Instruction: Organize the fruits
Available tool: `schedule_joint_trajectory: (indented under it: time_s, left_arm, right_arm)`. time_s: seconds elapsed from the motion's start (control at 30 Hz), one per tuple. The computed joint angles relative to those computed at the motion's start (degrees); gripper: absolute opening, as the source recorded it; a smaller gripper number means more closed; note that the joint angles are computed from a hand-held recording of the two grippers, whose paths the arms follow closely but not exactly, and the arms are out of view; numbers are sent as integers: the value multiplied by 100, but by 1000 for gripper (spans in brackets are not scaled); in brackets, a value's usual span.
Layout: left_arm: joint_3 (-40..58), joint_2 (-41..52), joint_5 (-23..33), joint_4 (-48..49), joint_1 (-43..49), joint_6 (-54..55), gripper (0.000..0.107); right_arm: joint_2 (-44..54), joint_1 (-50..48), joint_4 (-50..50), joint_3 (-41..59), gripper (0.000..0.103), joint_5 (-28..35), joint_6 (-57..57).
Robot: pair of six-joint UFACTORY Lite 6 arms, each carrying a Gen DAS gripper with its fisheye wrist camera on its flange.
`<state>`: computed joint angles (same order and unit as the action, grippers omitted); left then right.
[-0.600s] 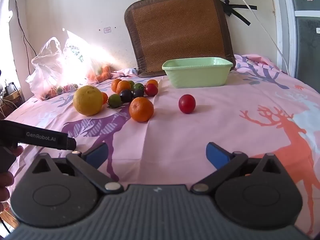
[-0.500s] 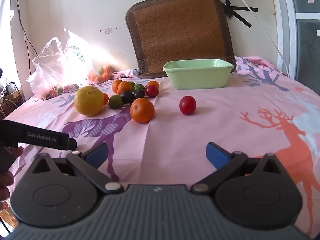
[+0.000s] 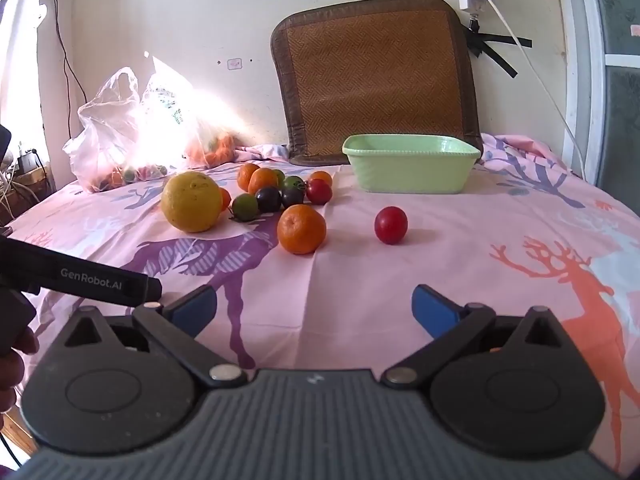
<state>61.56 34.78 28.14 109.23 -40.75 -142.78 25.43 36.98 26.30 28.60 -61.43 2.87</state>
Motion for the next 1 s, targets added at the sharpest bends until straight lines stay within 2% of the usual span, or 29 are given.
schedule_joint_trajectory:
  time_s: [0.27, 0.67, 1.0]
  left_arm:
    - [-62, -5, 98, 135, -41, -140, 103]
    - [26, 35, 86, -257, -73, 124, 103]
    - [-69, 16, 143, -144, -110, -36, 103]
  right_arm:
    - [-26, -176, -96, 36, 103, 187, 222]
    - [-482, -391, -221, -77, 103, 726, 557]
    - [-524, -402, -342, -124, 103, 712, 582]
